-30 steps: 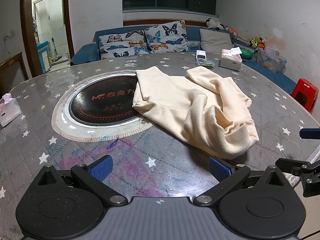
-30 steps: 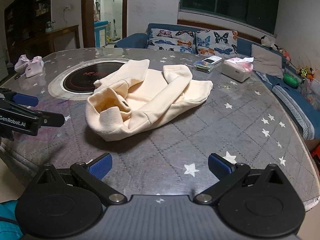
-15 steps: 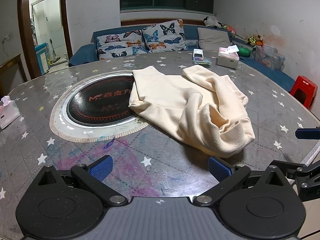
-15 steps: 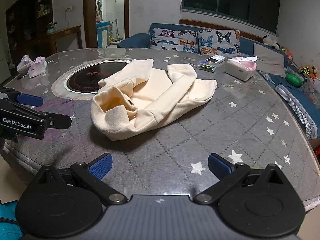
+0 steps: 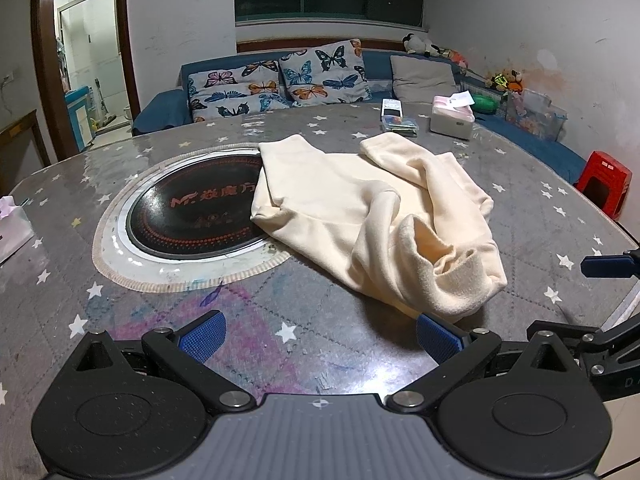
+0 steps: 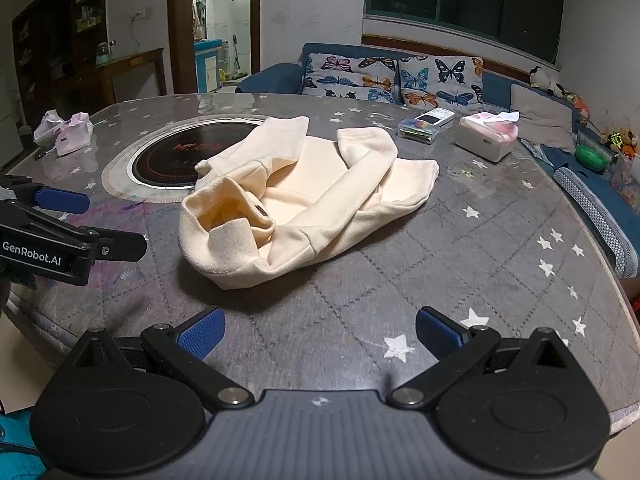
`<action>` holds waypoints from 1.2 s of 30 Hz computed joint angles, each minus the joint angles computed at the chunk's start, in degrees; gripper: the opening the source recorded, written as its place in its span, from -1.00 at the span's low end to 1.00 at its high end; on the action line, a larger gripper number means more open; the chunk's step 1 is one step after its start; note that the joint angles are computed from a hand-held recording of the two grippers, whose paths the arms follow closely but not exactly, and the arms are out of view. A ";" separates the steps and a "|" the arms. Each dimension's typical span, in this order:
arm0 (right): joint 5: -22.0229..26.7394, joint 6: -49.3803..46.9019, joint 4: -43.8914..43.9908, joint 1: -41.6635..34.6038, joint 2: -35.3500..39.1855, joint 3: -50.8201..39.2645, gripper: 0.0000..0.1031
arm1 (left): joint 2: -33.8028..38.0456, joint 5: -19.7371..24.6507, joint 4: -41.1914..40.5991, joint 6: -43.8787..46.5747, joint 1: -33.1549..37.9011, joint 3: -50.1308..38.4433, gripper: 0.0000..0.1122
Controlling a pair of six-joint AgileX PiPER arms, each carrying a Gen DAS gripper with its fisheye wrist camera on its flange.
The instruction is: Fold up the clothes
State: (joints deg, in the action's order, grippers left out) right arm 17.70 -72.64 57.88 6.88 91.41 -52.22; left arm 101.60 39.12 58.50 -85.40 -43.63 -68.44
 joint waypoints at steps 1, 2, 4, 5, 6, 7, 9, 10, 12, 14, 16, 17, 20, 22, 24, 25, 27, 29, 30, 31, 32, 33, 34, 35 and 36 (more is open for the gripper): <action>0.05 0.28 -0.25 0.04 0.19 -0.26 0.98 | 0.03 -0.13 -0.07 0.16 0.12 -0.10 0.84; 0.10 0.68 -0.54 0.12 0.37 -0.53 0.98 | 0.03 -0.28 -0.09 0.33 0.20 -0.19 0.84; 0.30 1.22 -0.93 0.19 0.75 -1.13 0.96 | 0.00 -0.63 -0.07 0.64 0.34 -0.38 0.84; 0.46 1.45 -1.10 0.19 0.94 -1.46 0.94 | -0.05 -0.85 -0.04 0.79 0.39 -0.47 0.84; 0.73 1.67 -1.31 0.12 1.13 -1.82 0.92 | -0.07 -1.05 -0.10 1.02 0.51 -0.61 0.84; 1.03 1.89 -1.46 0.02 1.41 -2.31 0.92 | 0.00 -1.23 -0.28 1.43 0.74 -0.92 0.84; 1.61 2.53 -2.00 -0.17 1.99 -3.36 0.90 | 0.18 -1.57 -0.66 2.25 1.23 -1.62 0.84; 1.91 2.91 -2.33 -0.27 2.31 -3.94 0.86 | 0.39 -1.66 -0.96 2.81 1.54 -2.19 0.84; 2.72 3.94 -3.17 -0.51 3.13 -5.31 0.84 | 0.85 -2.10 -1.86 4.36 2.44 -3.42 0.84; 4.06 5.58 -4.60 -0.94 4.47 -7.58 0.80 | 1.58 -2.36 -2.75 6.04 3.42 -5.02 0.84; 4.75 7.29 -6.14 -1.19 5.92 -10.03 0.75 | 2.41 -2.48 -3.13 7.44 4.48 -6.79 0.84; 5.03 8.28 -6.97 -1.29 6.70 -11.34 0.74 | 2.90 -2.54 -3.35 8.13 5.07 -7.72 0.83; 6.88 12.51 -10.23 -1.81 9.70 -16.50 0.65 | 4.52 -2.72 -4.53 10.61 6.85 -10.75 0.83; 8.15 15.50 -12.62 -2.07 12.01 -20.47 0.62 | 6.07 -2.79 -6.19 13.24 8.24 -13.51 0.82; 9.07 18.70 -15.41 -2.04 14.47 -24.59 0.60 | 7.72 -2.93 -7.99 15.92 9.61 -16.30 0.82; 9.74 20.58 -17.03 -1.98 15.83 -26.91 0.58 | 8.55 -3.03 -8.83 17.14 10.29 -17.67 0.82; 11.30 23.83 -19.63 -1.85 18.67 -31.74 0.56 | 10.65 -2.85 -10.96 20.19 11.70 -21.14 0.78; 12.55 26.59 -21.83 -1.67 21.58 -36.63 0.55 | 12.98 -2.40 -13.35 23.53 12.90 -24.91 0.74; 13.16 28.02 -22.96 -1.57 23.11 -39.20 0.51 | 14.20 -2.14 -14.49 25.16 13.44 -26.79 0.71; 14.02 29.54 -24.04 -1.53 24.80 -42.06 0.47 | 15.44 -1.83 -15.62 26.78 13.96 -28.69 0.67; 15.21 31.31 -25.21 -1.53 26.67 -45.29 0.46 | 16.71 -1.46 -16.76 28.40 14.46 -30.67 0.65; 16.49 33.22 -26.39 -1.54 28.66 -48.71 0.44 | 17.77 -1.14 -17.83 29.82 14.90 -32.35 0.63; 17.88 35.09 -27.52 -1.56 30.73 -52.30 0.42 | 18.78 -0.80 -18.88 31.16 15.31 -33.97 0.62; 19.40 36.76 -28.52 -1.58 32.89 -56.02 0.40 | 19.58 -0.53 -19.73 32.23 15.64 -35.29 0.61; 21.07 38.44 -29.45 -1.62 35.16 -59.97 0.34 | 20.42 -0.35 -20.55 33.30 16.00 -36.63 0.61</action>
